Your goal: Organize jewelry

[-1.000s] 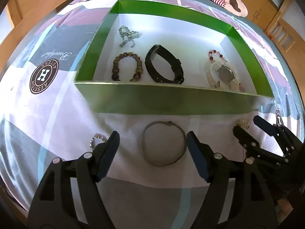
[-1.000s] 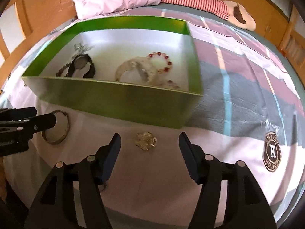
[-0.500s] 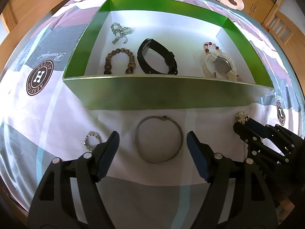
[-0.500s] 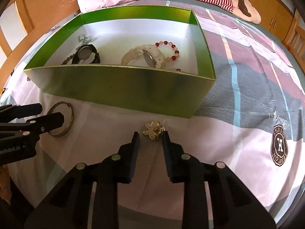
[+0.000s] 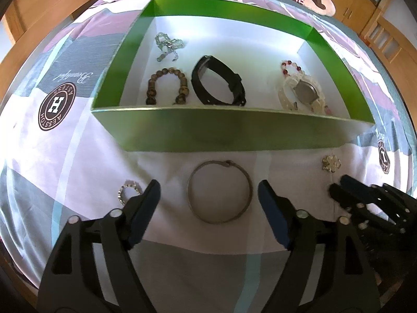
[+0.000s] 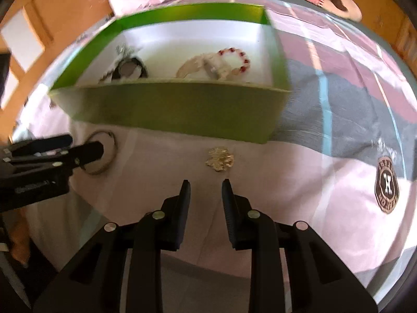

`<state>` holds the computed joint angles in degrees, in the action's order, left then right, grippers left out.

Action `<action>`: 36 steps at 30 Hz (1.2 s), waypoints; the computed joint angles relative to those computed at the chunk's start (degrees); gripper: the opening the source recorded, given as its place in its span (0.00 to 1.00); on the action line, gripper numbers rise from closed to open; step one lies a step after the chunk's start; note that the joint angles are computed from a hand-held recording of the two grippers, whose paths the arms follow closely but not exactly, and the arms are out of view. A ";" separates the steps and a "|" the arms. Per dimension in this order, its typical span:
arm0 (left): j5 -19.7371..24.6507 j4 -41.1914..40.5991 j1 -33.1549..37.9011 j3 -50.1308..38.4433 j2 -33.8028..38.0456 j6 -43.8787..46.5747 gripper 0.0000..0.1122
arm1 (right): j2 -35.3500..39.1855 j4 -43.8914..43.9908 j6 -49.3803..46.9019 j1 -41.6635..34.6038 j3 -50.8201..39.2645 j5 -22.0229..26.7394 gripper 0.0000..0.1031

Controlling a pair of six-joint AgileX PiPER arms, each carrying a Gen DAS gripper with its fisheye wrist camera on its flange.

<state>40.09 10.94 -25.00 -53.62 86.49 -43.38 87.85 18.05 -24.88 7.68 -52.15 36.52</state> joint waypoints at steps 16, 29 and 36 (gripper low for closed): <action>2.18 2.34 -2.62 -1.31 2.82 -0.34 0.76 | 2.11 -3.18 5.22 -2.07 -1.80 0.76 0.50; 3.90 4.42 -4.72 -2.61 5.15 -1.12 0.77 | 2.39 -4.39 6.09 -1.33 -1.37 0.53 0.50; 4.16 5.72 -5.45 -2.81 5.91 -2.05 0.77 | 2.46 -5.03 6.29 -0.87 -1.03 0.36 0.50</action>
<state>44.25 16.66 -30.45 -56.43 92.39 -45.43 90.31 13.02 -18.59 6.82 -53.18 36.89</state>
